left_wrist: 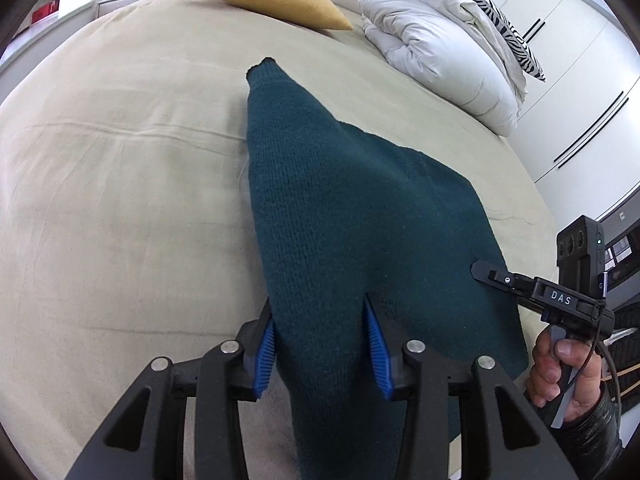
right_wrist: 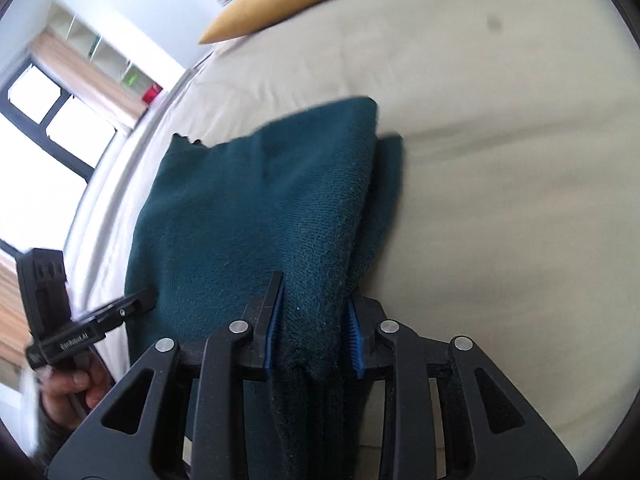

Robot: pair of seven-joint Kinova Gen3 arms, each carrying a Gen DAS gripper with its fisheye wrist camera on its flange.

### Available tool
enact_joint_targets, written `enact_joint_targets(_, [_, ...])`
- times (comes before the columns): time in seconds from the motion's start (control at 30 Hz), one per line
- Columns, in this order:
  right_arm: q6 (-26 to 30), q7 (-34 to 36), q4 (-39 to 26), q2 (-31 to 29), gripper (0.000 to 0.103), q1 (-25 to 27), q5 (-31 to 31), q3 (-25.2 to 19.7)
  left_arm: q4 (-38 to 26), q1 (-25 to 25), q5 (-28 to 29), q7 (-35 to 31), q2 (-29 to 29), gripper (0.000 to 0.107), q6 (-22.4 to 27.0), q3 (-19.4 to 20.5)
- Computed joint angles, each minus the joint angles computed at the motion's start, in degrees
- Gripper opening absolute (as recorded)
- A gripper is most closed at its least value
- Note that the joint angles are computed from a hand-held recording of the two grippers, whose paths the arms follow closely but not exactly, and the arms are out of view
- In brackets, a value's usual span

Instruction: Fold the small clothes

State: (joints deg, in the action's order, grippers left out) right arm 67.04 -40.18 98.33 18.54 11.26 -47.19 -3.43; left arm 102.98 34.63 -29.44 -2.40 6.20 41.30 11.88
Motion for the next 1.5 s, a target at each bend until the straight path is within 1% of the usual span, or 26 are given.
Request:
enact_joint_targets(0.03, [0.55,1.44,1.02,0.44,0.026,1.56,-1.45,-0.73,-0.66,0.31,-0.57,0.15,0.49,0.046,0.98,0.1])
enact_joint_targets(0.07, [0.17,1.95,2.21,-0.14,0.027,2.05,-1.98,-0.92,-1.08,0.68,-0.92,0.41,0.66,0.047,1.84,0.15])
enact_joint_targets(0.17, [-0.15,4.37,4.4,-1.24,0.028,1.69,-3.19,0.17,-2.21,2.14,-2.67,1.77,1.29,0.052,4.84,0.25])
enact_joint_targets(0.23, [0.73,4.56,4.3,-1.01,0.029,2.02,-3.51,0.47,-3.05,3.23,-4.08,2.73,1.87,0.056,7.08,0.31])
enact_joint_targets(0.27, [0.73,3.59,3.09,-0.29,0.029,1.27,-3.6,0.58,-2.64,3.54,-4.55,3.26,1.78,0.057,7.35,0.23])
enact_joint_targets(0.33, [1.28,1.88,1.12,0.05,0.036,0.58,-3.02,1.27,-3.42,4.23,-5.49,3.89,2.33,0.06,9.02,0.31])
enact_joint_targets(0.4, [0.18,0.19,1.1,-1.59,0.041,0.5,-1.69,1.11,-3.81,4.84,-6.38,4.18,2.68,0.06,10.27,0.32])
enact_joint_targets(0.5, [-2.07,-1.01,1.92,-5.2,0.042,0.26,-0.83,1.81,-4.57,5.72,-7.43,4.73,3.31,0.06,11.87,0.27])
enact_joint_targets(0.57, [-2.49,-0.08,2.5,-7.78,0.043,0.38,-1.57,2.09,-4.68,6.16,-7.85,5.13,3.46,0.06,12.34,0.17])
enact_joint_targets(0.67, [1.53,3.54,2.39,-9.53,0.043,1.02,-4.75,2.59,-4.8,6.53,-8.23,5.52,3.65,0.061,12.73,0.07])
enact_joint_targets(0.73, [3.86,5.52,2.27,-10.36,0.043,0.51,-5.52,2.19,-5.08,6.74,-8.48,5.72,3.95,0.062,13.05,0.01])
enact_joint_targets(0.83, [3.24,7.39,2.93,-12.26,0.043,-2.54,-4.31,2.61,-5.08,7.31,-8.96,6.63,4.12,0.064,13.47,-0.1])
enact_joint_targets(0.9, [3.97,7.38,2.98,-11.48,0.043,-4.02,-2.96,2.68,-4.71,7.33,-9.11,6.96,3.95,0.065,13.14,-0.18])
enact_joint_targets(1.0, [2.25,6.45,4.6,-10.15,0.043,-5.83,-0.64,2.54,-4.37,7.44,-9.48,7.65,3.87,0.067,13.0,-0.18])
enact_joint_targets(1.03, [1.55,6.18,5.45,-9.18,0.042,-6.27,0.08,2.95,-4.31,7.51,-9.65,7.88,3.87,0.067,12.97,-0.14])
enact_joint_targets(1.07, [1.79,6.84,6.14,-8.48,0.042,-5.65,-0.14,2.92,-4.22,7.59,-9.8,8.06,3.84,0.067,12.98,-0.09])
enact_joint_targets(1.1, [2.75,8.44,6.75,-7.8,0.042,-3.97,-1.29,2.48,-4.08,7.71,-10.05,8.4,3.78,0.068,12.96,-0.07])
enact_joint_targets(1.17, [4.55,10.86,7.28,-7.18,0.042,-2.56,-2.25,3.27,-3.67,8.02,-10.76,9.44,3.68,0.068,12.87,-0.01])
enact_joint_targets(1.33, [7.38,12.9,7.66,-7.66,0.042,0.01,-0.67,4.38,-2.42,9.34,-13.19,13.36,3.19,0.068,13.07,0.46])
enact_joint_targets(1.4, [7.57,13.74,8.04,-8.69,0.042,0.78,0.44,5.0,-1.64,9.95,-14.34,15.67,2.56,0.068,13.43,0.84])
enact_joint_targets(1.47, [9.03,14.22,7.48,-8.88,0.042,1.83,0.99,5.8,-1.48,11.05,-16.16,18.27,2.1,0.067,15.45,1.62])
enact_joint_targets(1.5, [9.12,14.06,7.31,-9.37,0.041,2.31,1.23,6.25,-1.63,11.91,-17.51,19.63,1.97,0.067,17.28,2.14])
